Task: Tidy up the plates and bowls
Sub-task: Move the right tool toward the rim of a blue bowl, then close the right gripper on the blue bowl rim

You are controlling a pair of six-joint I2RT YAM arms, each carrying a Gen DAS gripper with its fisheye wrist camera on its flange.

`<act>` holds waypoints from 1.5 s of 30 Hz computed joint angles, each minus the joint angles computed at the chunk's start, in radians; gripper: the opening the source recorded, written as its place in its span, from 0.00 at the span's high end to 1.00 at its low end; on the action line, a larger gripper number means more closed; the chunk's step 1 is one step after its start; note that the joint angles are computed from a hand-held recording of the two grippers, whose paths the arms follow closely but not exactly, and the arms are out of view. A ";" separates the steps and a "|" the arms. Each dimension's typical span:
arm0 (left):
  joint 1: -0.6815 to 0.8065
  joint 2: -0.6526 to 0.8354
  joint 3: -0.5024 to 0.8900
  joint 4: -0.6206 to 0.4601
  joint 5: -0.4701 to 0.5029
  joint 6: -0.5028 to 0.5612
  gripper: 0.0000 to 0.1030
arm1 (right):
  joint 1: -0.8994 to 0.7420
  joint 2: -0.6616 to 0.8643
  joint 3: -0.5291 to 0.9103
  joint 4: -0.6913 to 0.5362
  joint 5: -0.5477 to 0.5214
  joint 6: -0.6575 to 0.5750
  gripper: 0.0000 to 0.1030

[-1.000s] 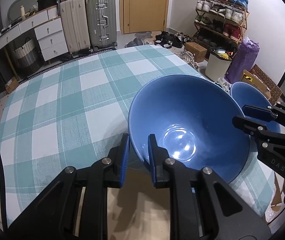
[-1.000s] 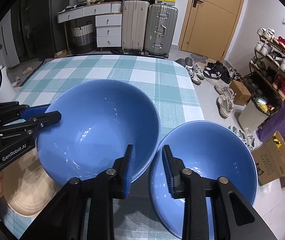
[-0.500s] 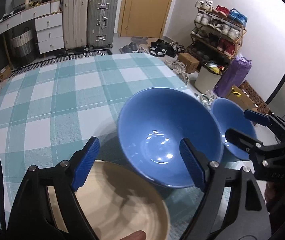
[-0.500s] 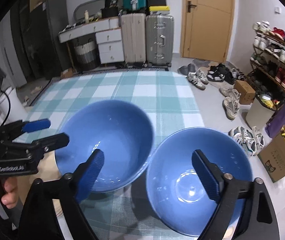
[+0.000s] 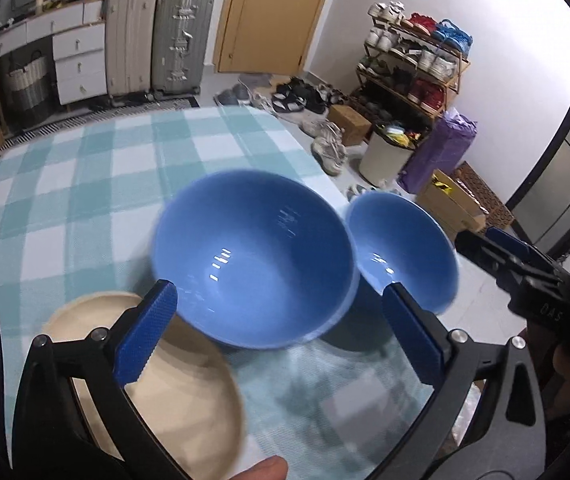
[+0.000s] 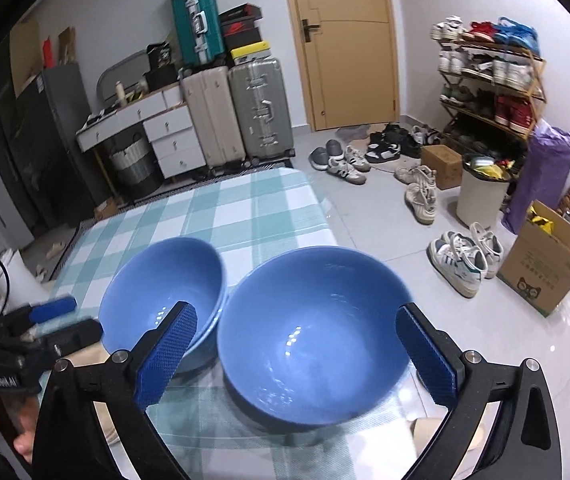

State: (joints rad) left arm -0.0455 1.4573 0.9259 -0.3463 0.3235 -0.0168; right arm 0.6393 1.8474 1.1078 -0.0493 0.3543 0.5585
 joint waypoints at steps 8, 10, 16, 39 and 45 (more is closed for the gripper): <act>-0.180 -0.024 -0.051 0.015 -0.048 -0.105 0.01 | -0.056 -0.123 -0.166 0.042 -0.014 0.044 0.01; -0.229 -0.034 -0.066 0.026 -0.058 -0.116 0.01 | -0.072 -0.143 -0.203 0.056 -0.028 0.051 0.01; -0.335 -0.008 -0.070 0.045 -0.061 -0.205 0.04 | -0.109 -0.154 -0.267 0.092 -0.053 0.054 0.01; -0.385 0.233 0.022 0.128 -0.053 -0.302 0.44 | -0.216 0.050 -0.203 0.200 -0.183 0.013 0.49; -0.386 0.247 0.027 0.142 -0.057 -0.296 0.47 | -0.244 0.116 -0.155 0.205 -0.215 0.024 0.64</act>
State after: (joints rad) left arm -0.4320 1.7042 0.9526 -0.2042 0.2664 -0.3132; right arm 0.3958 1.9631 0.9532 0.1553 0.1390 0.5822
